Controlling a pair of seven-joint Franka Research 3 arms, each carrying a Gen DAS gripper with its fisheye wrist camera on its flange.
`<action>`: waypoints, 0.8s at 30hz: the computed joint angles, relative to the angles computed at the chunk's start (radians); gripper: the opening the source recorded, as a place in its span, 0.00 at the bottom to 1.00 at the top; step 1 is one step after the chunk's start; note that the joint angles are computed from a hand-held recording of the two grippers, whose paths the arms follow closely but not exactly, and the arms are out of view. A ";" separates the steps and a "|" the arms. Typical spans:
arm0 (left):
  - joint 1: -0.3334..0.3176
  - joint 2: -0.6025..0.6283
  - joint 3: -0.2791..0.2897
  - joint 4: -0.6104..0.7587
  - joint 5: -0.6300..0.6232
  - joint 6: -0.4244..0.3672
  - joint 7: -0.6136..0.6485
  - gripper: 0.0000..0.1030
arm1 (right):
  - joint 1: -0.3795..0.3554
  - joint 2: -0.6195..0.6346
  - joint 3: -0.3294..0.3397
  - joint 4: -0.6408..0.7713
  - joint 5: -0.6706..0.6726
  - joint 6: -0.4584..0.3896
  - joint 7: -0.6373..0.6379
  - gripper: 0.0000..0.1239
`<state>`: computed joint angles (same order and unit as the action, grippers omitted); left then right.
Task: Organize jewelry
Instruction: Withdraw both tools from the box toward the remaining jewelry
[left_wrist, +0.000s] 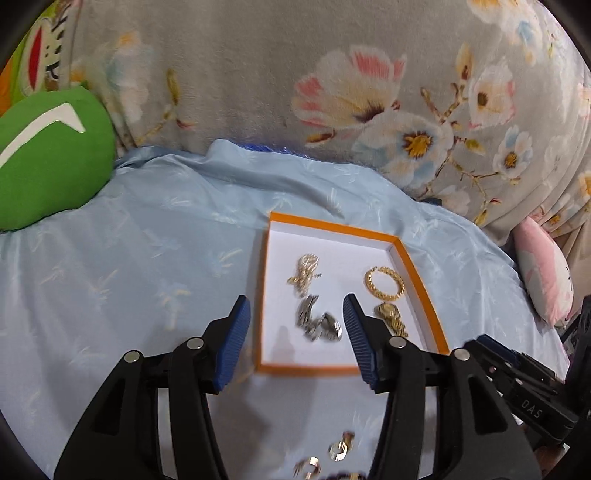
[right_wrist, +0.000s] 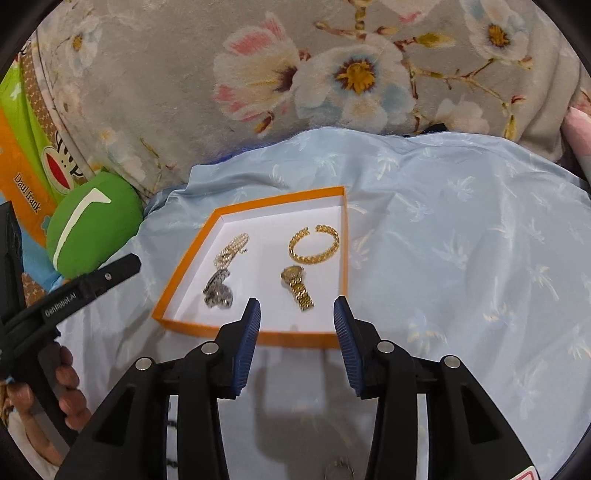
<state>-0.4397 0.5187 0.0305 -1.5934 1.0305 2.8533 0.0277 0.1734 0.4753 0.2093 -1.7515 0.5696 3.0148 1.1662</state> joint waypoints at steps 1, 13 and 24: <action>-0.013 -0.032 0.010 -0.044 0.020 -0.005 -0.026 0.50 | -0.001 -0.036 0.001 -0.059 0.005 0.018 -0.007 0.34; -0.001 -0.201 -0.122 -0.333 0.102 -0.075 -0.155 0.50 | 0.045 -0.229 -0.057 -0.402 -0.018 0.061 0.050 0.34; -0.010 -0.214 -0.169 -0.399 0.120 -0.109 -0.233 0.50 | 0.034 -0.247 -0.026 -0.441 0.006 0.080 0.040 0.34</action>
<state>-0.4499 0.3046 -0.1388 -1.9929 1.1501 2.7446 -0.2055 0.2070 0.2282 0.1834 -2.1925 0.5753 3.0944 1.2059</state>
